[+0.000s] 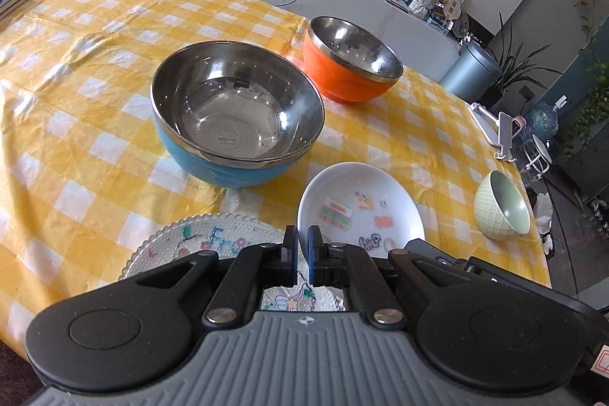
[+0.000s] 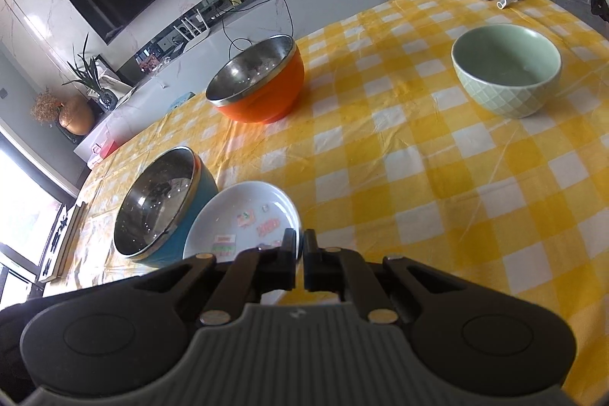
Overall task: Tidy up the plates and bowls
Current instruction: 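Grasp the small sticker plate and set it onto the glass plate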
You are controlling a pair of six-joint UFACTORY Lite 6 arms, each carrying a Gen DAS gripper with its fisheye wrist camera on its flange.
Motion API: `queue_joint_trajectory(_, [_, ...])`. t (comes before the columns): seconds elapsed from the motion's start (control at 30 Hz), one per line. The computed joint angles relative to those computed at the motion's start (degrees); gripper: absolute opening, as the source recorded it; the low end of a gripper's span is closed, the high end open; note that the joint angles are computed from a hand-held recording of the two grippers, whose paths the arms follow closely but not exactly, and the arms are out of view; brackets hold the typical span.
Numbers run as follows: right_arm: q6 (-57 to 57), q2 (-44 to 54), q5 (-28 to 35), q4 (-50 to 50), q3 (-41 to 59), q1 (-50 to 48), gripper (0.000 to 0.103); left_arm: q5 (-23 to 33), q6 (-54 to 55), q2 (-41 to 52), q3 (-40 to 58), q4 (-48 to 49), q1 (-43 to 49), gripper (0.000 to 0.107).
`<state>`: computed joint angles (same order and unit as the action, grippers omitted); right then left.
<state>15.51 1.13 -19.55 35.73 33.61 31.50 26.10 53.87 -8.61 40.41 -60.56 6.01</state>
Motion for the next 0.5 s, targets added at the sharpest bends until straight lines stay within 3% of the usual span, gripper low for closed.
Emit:
queue_joint_trajectory(0.3, [-2.11, -6.89, -5.72, 10.08, -6.90, 12.25, 0.001, 8.36, 0.00, -10.47, -6.78, 6.41, 11.59, 0.005])
queue_joint_trajectory(0.5, [-2.25, -5.68, -10.97, 15.69, -8.18, 21.96, 0.001, 13.87, 4.88, -13.67, -9.42, 8.43, 20.89, 0.004])
